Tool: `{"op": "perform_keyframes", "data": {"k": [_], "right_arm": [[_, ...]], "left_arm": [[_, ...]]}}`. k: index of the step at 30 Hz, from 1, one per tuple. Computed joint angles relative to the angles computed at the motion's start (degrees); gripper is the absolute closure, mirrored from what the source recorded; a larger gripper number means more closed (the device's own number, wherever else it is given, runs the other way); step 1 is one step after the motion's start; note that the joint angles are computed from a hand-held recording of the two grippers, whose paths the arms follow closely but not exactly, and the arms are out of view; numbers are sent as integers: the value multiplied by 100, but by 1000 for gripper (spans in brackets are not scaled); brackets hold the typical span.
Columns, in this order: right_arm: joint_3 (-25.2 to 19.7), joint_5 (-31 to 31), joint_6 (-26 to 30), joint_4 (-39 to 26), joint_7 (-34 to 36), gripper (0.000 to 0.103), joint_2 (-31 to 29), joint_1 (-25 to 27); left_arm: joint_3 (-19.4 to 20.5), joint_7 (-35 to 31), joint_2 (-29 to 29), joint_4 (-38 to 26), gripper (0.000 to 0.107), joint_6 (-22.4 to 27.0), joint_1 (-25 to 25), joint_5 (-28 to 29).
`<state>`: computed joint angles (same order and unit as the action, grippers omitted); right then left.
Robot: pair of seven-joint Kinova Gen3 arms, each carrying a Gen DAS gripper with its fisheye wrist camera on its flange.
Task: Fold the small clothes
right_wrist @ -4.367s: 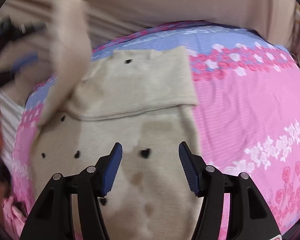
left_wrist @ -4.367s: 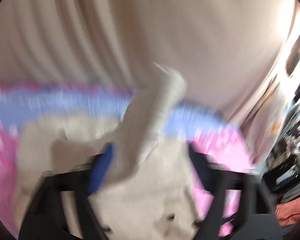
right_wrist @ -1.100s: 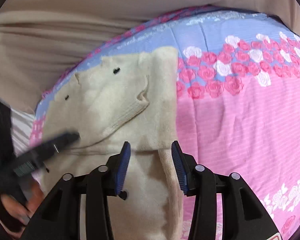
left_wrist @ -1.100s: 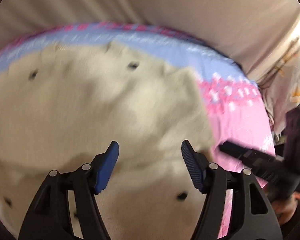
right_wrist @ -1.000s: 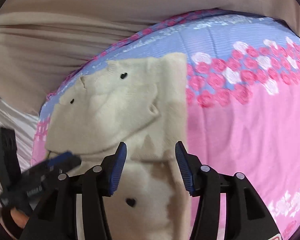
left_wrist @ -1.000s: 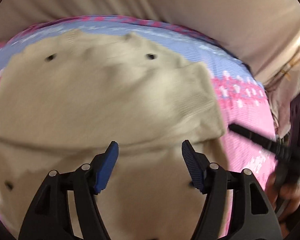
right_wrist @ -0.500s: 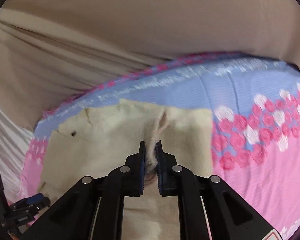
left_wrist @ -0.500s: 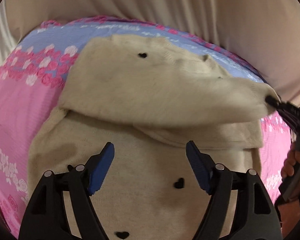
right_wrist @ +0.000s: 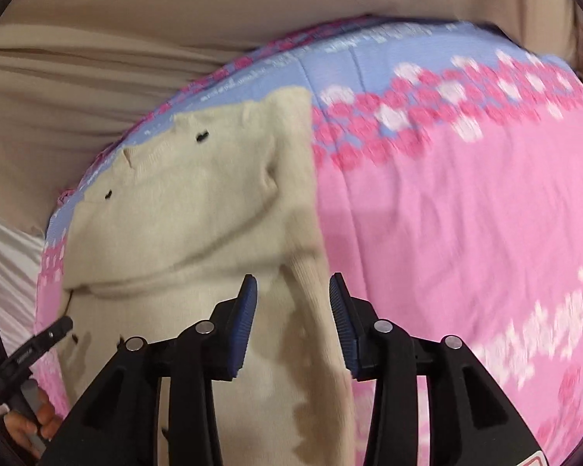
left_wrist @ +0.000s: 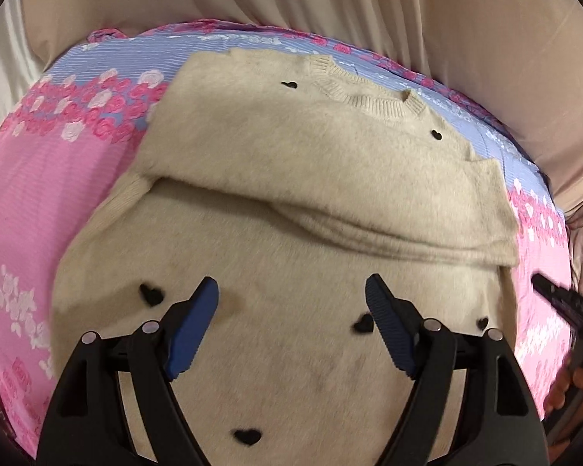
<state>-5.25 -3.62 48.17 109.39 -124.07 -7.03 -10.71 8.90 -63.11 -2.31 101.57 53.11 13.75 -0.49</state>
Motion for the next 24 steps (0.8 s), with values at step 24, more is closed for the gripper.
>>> {"op": "perform_keyframes", "data": {"k": [24], "right_arm": [[-1015, -167, 905, 1231, -1308, 45, -1477, -523]], "left_arm": [[222, 230, -1172, 1123, 27, 816, -209, -502]]}}
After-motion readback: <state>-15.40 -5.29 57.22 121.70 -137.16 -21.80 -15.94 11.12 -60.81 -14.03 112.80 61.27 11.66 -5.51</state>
